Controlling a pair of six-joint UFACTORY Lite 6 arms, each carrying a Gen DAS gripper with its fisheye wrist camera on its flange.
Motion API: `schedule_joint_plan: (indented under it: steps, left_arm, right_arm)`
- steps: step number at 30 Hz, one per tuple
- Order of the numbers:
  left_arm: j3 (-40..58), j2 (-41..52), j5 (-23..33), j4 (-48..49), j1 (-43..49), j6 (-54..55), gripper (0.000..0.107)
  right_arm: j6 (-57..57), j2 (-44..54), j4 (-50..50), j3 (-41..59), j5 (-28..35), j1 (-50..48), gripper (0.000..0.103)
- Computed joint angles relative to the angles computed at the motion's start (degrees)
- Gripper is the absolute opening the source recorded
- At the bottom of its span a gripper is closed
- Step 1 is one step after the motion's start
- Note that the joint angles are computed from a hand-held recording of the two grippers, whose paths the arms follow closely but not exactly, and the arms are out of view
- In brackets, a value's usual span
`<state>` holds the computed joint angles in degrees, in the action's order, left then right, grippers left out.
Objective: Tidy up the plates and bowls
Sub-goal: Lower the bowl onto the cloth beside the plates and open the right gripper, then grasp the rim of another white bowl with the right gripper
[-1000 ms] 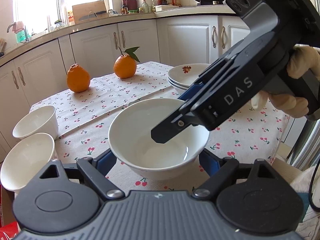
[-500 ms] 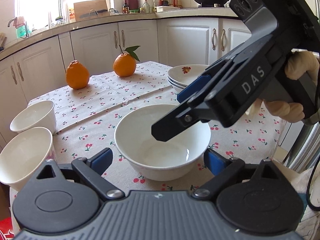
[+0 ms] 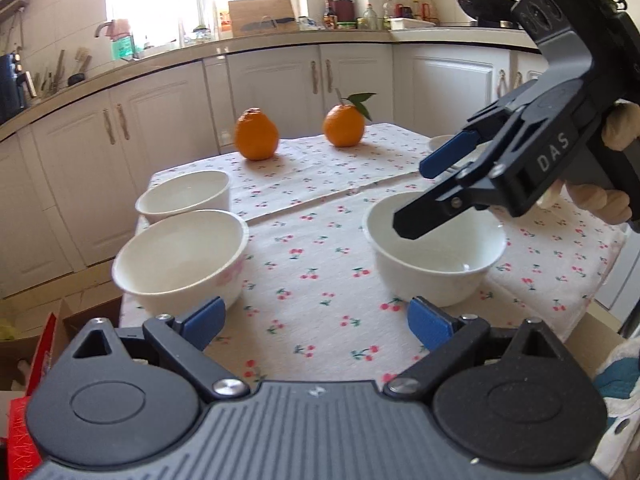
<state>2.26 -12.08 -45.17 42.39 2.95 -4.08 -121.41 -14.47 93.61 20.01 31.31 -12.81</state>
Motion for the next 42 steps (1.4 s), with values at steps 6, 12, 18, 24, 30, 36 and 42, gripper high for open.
schedule_joint_plan:
  steps: [6,12,18,24,30,36,42]
  left_arm:
    - [6.4,8.9,-2.4,0.6,8.8,5.8,0.097]
    - [16.1,19.2,-2.8,5.6,13.5,5.7,0.097]
    - [21.6,25.0,-2.8,6.7,13.5,6.7,0.097]
    - [25.1,28.8,-3.2,8.7,13.0,4.7,0.093]
    - [26.5,30.1,-3.0,8.4,11.8,4.6,0.089]
    - [27.1,30.3,-2.8,10.0,12.2,3.3,0.090]
    - [28.9,31.2,-2.3,12.6,12.8,0.3,0.090]
  right_arm:
    - [-0.4,8.5,4.4,8.5,-3.9,12.5,0.103]
    - [2.6,20.0,4.5,20.6,-4.6,18.6,0.101]
    - [12.0,31.8,-1.9,33.4,-3.5,19.0,0.090]
    - [19.0,40.4,-6.5,41.9,-3.4,18.8,0.074]
    - [23.5,45.2,-9.1,46.6,-1.4,18.0,0.064]
    - [24.8,46.8,-10.6,48.5,0.2,18.0,0.054]
    - [25.4,47.1,-11.1,48.8,0.3,18.5,0.053]
